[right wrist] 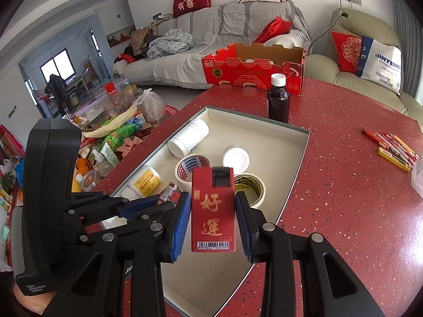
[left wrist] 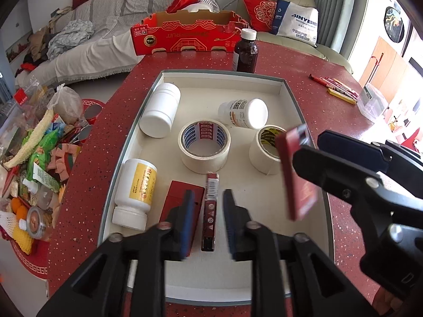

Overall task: Organize rigid objects
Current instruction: 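Lower both boxes into the tray and open both tools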

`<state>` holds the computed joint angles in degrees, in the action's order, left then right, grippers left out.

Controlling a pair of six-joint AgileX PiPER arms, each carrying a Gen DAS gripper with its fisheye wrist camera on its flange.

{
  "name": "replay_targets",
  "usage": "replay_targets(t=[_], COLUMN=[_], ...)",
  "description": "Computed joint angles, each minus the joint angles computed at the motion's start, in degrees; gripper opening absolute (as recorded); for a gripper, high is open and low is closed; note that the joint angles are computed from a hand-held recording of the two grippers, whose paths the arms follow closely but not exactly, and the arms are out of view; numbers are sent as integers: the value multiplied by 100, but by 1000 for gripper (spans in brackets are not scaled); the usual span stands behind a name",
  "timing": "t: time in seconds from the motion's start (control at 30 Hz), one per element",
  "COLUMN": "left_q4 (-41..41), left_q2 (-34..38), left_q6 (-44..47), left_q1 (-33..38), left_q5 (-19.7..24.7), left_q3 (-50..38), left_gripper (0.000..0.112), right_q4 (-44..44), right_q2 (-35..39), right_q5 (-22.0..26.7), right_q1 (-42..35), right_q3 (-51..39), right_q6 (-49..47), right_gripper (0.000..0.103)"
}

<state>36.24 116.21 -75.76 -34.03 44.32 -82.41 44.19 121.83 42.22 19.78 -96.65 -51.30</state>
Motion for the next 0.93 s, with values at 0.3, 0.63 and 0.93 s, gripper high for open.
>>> replay_targets(t=[0.3, 0.63, 0.93], left_q4=[249, 84, 465], left_q2=[21, -62, 14], left_q6=[14, 262, -253], left_q1=[-164, -187, -584], left_q5=[414, 62, 1450], left_q3=[-344, -418, -915], left_gripper=[99, 103, 103], right_q4=[437, 633, 786], right_q2=[-289, -429, -563], right_q5=[-204, -159, -167], right_q1=[-326, -631, -756], right_q3=[133, 213, 343], right_q6=[-191, -231, -353], right_gripper=[80, 80, 80])
